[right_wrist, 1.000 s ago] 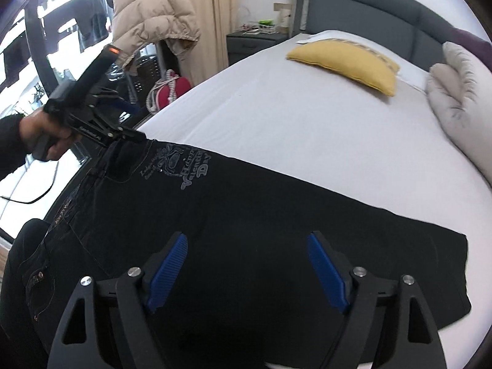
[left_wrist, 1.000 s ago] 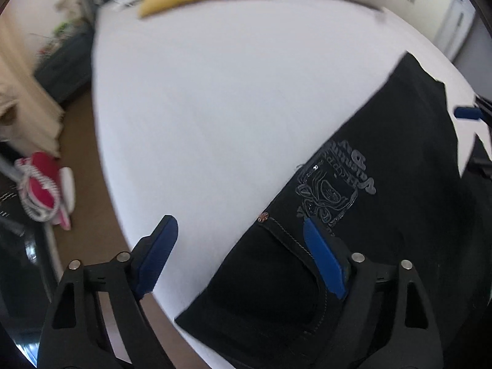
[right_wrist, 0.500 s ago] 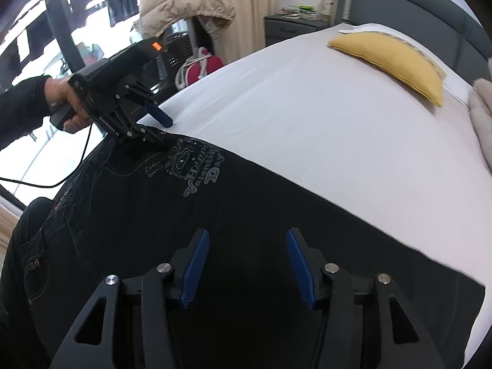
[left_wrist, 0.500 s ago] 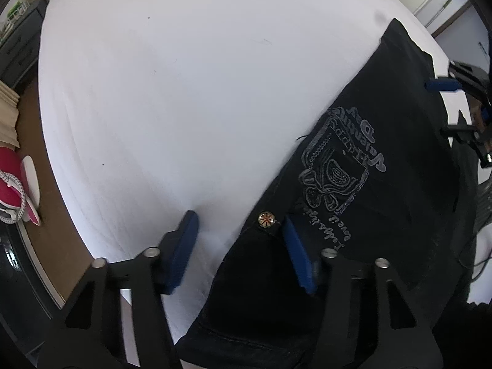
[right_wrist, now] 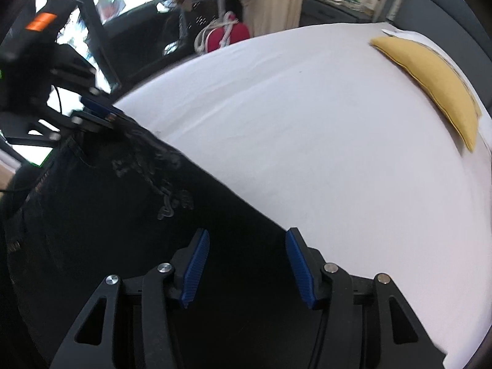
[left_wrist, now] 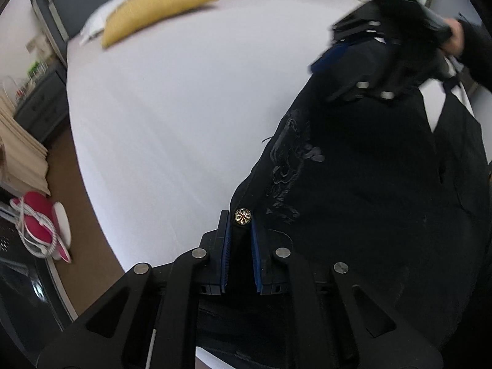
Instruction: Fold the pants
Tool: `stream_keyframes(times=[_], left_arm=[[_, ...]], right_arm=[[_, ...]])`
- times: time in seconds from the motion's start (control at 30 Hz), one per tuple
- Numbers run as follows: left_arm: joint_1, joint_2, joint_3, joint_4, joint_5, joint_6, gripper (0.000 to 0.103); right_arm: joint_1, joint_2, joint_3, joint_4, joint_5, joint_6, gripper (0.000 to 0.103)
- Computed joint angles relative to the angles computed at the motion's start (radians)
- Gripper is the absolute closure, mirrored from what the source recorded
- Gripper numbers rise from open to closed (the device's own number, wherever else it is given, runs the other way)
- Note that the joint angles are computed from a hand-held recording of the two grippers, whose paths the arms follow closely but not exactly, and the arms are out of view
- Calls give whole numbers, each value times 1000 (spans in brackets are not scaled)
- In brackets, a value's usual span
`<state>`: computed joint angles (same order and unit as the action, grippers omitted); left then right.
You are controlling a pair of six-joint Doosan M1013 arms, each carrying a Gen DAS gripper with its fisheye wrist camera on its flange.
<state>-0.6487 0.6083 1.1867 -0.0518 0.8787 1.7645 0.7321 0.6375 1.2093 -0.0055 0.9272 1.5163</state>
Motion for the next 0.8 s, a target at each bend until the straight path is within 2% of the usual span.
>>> stream_keyframes(times=[0.1, 0.23, 0.27, 0.3, 0.33, 0.37, 0.4, 0.5, 0.7, 0.8], left_arm=[[-16, -34, 53, 52, -55, -2, 92], [-22, -47, 76, 66, -81, -13, 92], [-32, -52, 96, 78, -101, -31, 92], [-27, -52, 99, 77, -103, -26, 92], [-36, -56, 110, 85, -109, -39, 92], [-55, -58, 113, 102, -110, -69, 92], [-55, -59, 114, 101, -112, -71, 92], [-57, -57, 115, 95, -119, -87, 92], [-61, -79, 136, 91, -135, -113, 92], [-69, -93, 149, 103, -139, -135, 92]], right_arm=[[0, 22, -38, -15, 36, -21, 48], [0, 46, -77, -28, 86, -42, 49], [0, 52, -86, -25, 104, -55, 53], [1, 62, -99, -21, 123, -66, 69], [0, 70, -113, -10, 146, -78, 78], [-1, 70, -112, -1, 144, -81, 83], [-2, 66, -109, 13, 136, -83, 91], [1, 47, -83, 26, 104, -65, 96], [10, 5, -26, 54, 4, 46, 98], [18, 5, -19, 107, -43, 71, 98]])
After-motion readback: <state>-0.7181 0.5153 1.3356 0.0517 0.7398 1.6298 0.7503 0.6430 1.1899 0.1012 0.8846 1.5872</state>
